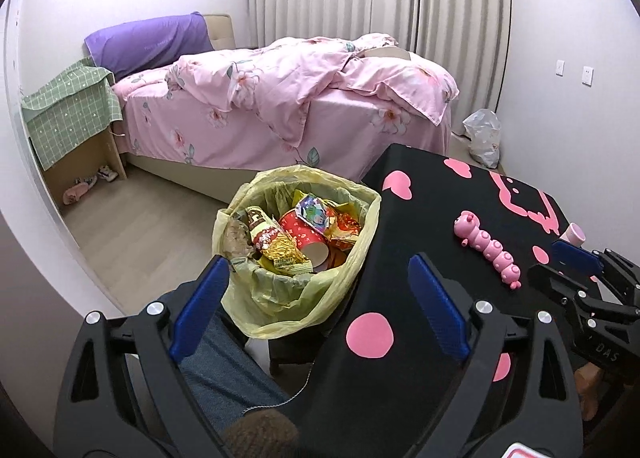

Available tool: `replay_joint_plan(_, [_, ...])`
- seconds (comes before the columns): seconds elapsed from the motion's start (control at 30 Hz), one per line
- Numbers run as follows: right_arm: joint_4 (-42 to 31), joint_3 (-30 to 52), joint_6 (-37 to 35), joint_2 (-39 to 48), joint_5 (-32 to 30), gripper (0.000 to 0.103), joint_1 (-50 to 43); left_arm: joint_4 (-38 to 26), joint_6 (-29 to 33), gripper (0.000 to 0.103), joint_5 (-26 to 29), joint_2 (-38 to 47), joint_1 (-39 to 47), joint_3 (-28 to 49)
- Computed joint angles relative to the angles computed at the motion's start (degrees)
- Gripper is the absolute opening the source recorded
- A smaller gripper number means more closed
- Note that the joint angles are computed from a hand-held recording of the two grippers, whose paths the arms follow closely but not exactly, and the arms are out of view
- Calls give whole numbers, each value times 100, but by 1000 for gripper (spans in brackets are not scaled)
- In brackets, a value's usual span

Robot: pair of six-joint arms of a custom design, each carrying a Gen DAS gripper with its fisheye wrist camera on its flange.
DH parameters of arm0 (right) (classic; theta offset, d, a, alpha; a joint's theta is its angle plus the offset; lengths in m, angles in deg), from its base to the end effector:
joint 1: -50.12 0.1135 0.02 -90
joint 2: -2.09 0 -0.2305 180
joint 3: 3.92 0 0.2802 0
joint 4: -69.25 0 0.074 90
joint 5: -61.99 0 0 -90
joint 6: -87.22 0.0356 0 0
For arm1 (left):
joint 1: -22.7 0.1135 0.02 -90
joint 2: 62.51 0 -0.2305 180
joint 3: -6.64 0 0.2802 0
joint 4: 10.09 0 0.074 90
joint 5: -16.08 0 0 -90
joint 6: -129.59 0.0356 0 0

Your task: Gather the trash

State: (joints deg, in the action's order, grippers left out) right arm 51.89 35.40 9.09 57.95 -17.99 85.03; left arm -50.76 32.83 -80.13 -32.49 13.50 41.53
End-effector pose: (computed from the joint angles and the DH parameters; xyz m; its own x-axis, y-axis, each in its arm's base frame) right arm 0.2084 0.1379 0.1637 -0.5392 -0.1293 -0.8322 -0.3415 0.9368 0.0758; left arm 0.1865 -0.0263 0.1886 -0.5819 -0.0243 -0.8129 0.0039 0.9995 -0.0326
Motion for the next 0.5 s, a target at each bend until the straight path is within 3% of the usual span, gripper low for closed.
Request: replay_joint_plan(0.5, [-70, -148, 70, -336, 109, 54, 124, -322, -101, 87, -316, -448, -220, -51])
